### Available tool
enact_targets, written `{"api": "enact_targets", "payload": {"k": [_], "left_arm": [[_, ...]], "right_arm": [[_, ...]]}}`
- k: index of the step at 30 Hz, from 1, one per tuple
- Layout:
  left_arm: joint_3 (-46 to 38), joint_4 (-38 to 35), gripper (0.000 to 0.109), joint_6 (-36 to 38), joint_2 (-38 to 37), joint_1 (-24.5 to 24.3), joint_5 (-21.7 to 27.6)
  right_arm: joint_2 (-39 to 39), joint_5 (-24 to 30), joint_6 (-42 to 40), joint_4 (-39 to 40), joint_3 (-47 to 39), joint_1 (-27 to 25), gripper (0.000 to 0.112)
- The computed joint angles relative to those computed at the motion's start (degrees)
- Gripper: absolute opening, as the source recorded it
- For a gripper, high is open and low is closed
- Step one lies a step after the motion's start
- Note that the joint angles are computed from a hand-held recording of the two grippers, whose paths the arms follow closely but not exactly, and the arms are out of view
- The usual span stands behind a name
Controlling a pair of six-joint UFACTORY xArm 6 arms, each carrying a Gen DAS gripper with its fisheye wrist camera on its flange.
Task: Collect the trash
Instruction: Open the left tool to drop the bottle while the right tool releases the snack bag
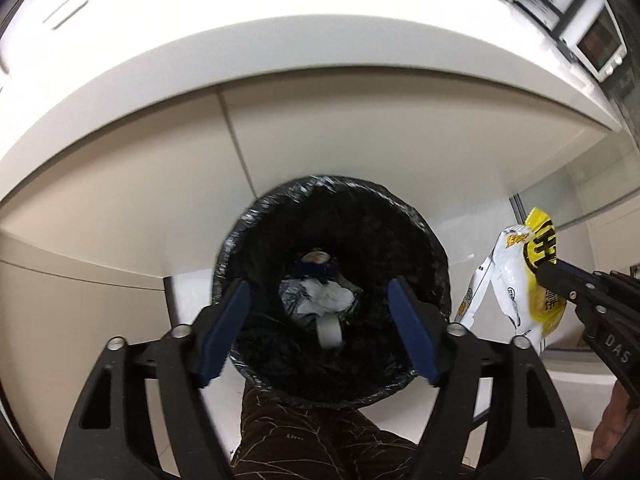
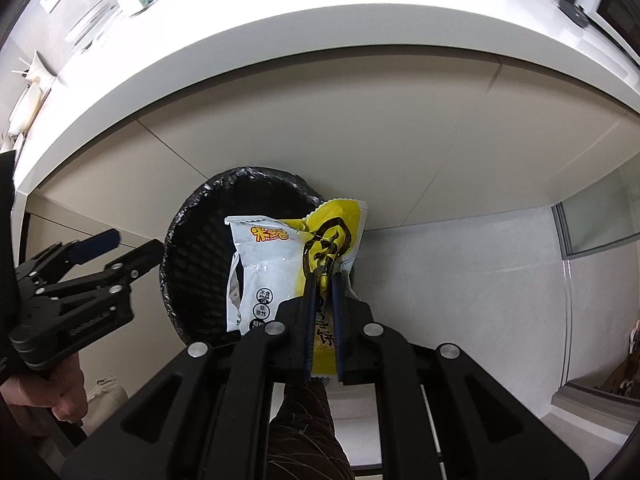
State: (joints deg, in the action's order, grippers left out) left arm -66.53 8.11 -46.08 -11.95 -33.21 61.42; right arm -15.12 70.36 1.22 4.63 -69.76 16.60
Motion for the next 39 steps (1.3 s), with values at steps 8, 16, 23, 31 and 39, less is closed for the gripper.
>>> {"api": "enact_targets", "payload": {"k": [8,16,23,31,39], "left_arm": [[2.61,3.34,0.096,-3.2,-6.22,2.47,2.19],[6.01,2.8,0.097,-3.57,-10.17,5.44,3.7],[7.57,0.34,0.097,-1.28,-12.54,8.03,5.1],[8.03,0.14,0.097,-0.6,-13.43,8.75,5.67],[7.27,-0.17,0.097,0.03,-11.95,8.92,5.01]], "right_arm": [[4.5,-0.73,-1.7,1.05,-3.24,2.77,0.007],[8.34,-0.3,-2.52,1.09,-5.63,5.97,0.007],[11.87,0.07,-2.86,0.64,-7.14,7.95,0.007],[14.46,0.26,-1.9,-1.14,-8.19,9.25,0.011],[14.42,-0.41,-0.3,-2.5,-7.97,9.88,0.036]]}}
